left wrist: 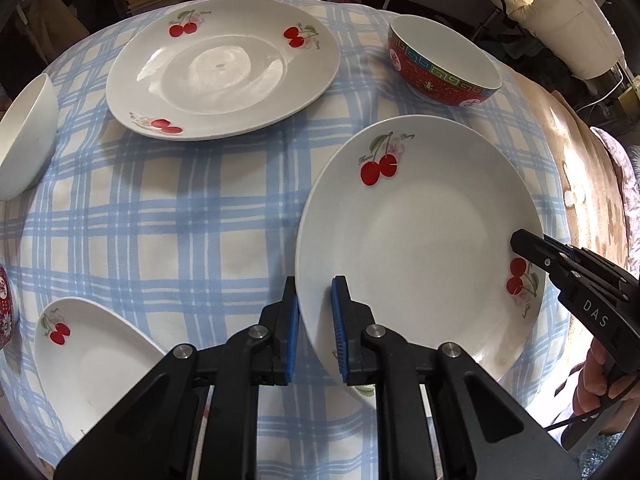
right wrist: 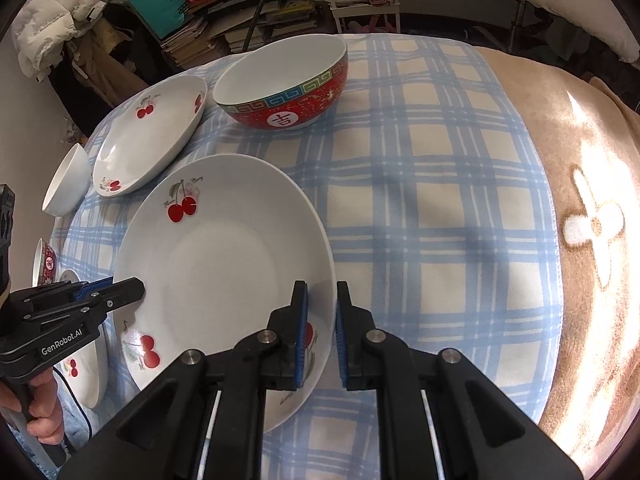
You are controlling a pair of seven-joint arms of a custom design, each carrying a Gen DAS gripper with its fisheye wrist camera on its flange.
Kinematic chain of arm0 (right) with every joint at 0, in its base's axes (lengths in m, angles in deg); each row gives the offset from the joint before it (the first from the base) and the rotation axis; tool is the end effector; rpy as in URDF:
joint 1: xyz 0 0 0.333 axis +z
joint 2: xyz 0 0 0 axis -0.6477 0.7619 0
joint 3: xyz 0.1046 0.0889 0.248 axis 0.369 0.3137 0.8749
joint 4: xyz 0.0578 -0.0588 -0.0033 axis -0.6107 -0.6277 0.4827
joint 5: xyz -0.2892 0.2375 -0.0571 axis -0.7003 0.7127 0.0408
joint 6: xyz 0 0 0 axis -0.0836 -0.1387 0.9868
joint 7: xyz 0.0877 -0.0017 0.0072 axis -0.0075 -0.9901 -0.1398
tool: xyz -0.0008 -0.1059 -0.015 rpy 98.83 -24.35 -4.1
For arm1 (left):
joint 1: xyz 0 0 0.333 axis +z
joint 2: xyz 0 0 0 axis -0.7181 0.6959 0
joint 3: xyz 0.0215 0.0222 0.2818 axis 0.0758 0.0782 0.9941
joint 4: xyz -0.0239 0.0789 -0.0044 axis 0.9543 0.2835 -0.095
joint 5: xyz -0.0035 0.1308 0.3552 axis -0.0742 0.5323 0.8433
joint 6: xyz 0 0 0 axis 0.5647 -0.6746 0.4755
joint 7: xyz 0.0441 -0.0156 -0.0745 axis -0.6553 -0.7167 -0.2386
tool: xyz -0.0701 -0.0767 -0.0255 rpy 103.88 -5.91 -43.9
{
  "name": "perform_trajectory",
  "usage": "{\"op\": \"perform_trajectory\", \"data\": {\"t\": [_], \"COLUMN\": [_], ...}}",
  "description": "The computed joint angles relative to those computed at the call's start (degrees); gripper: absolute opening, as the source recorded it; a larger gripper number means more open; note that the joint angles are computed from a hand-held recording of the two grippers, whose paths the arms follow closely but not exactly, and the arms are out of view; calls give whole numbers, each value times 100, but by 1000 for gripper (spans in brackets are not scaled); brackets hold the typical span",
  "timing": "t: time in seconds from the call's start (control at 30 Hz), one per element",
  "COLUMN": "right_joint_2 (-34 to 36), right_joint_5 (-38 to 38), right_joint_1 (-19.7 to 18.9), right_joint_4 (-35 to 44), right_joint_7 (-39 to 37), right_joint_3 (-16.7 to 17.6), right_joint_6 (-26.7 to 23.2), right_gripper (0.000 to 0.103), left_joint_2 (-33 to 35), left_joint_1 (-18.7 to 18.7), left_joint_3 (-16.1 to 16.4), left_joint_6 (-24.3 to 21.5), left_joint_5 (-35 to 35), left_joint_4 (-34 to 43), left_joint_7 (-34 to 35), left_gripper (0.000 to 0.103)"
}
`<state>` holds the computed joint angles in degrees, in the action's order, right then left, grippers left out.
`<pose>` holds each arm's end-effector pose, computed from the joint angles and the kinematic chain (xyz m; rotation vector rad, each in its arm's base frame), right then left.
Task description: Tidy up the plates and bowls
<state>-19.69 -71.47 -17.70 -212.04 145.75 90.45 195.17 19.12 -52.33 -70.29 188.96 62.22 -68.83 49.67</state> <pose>0.5059 0.2750 0.3436 -1.3356 2.4454 -0.2270 0.6291 -0.1732 0.3306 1.4275 -2.7419 0.3938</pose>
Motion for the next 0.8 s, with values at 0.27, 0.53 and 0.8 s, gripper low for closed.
{"op": "perform_trajectory", "data": {"t": [0.27,0.53,0.8], "right_joint_2": [34,285,881], "right_joint_5": [-263,-493,-513], "right_joint_1": [160,404,728], "right_joint_4": [529,1269,2339], "right_joint_7": [113,240,27], "right_joint_3": [41,102,131], "right_joint_6": [-346,-714,-1048], "right_gripper": [13,13,13], "left_joint_2": [-408,-893,-1222], "left_joint_1": [277,565,917], "left_joint_3": [31,149,365], "left_joint_6": [-37,-94,-205], "left_joint_5": [-286,-496,-615], "left_joint_4": [-179,-425,-558], "left_joint_7": [262,598,811], "left_gripper": [16,15,15]}}
